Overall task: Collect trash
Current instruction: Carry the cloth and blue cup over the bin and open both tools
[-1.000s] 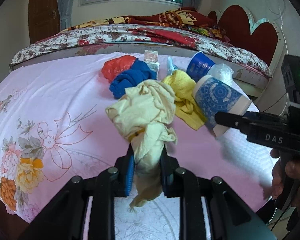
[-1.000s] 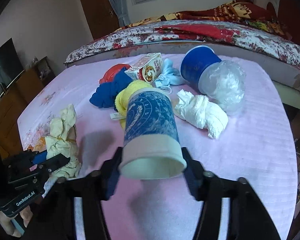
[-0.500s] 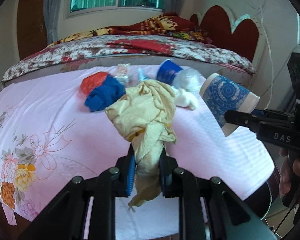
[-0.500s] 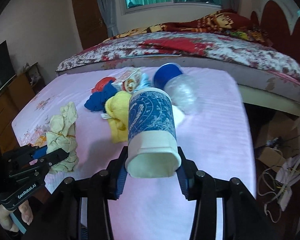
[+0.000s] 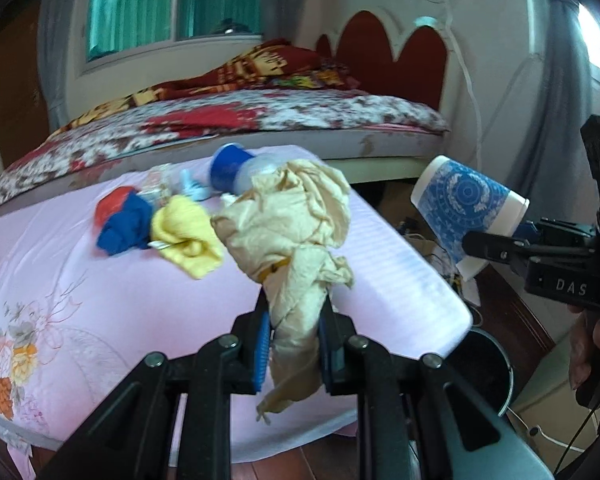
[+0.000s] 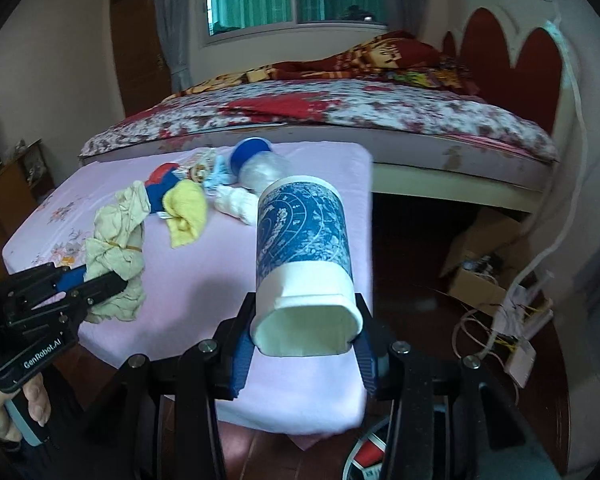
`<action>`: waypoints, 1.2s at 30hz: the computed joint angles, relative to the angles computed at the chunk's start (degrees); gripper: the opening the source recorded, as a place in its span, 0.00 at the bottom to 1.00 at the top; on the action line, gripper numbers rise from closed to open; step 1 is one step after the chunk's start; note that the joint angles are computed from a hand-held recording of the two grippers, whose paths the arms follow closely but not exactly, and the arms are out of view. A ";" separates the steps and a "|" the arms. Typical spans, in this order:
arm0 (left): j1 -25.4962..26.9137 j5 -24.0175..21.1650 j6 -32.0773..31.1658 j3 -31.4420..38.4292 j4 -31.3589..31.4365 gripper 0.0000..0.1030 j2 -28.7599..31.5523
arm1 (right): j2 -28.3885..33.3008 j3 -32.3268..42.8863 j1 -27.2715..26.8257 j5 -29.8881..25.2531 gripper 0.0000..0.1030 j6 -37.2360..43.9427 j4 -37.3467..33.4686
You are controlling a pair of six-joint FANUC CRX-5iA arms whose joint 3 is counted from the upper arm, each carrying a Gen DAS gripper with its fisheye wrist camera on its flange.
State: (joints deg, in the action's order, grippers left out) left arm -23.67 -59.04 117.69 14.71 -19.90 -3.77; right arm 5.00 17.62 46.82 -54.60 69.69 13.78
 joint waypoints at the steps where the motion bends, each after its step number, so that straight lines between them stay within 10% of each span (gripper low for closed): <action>1: -0.61 -0.01 -0.01 0.26 -0.10 0.21 0.22 | -1.06 -1.34 -0.15 0.02 0.45 -0.71 0.64; 21: -9.97 1.03 -4.95 6.40 3.49 0.21 8.15 | -16.69 -19.14 -5.50 -2.19 0.45 -7.40 6.24; 36: -11.77 1.17 -19.83 9.30 18.09 0.21 17.88 | -21.96 -29.23 -13.06 -5.76 0.47 -2.85 2.07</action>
State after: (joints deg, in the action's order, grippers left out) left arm -35.43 -57.87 97.86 24.02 -1.80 14.11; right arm -16.97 -11.61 33.76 -60.35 66.84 15.85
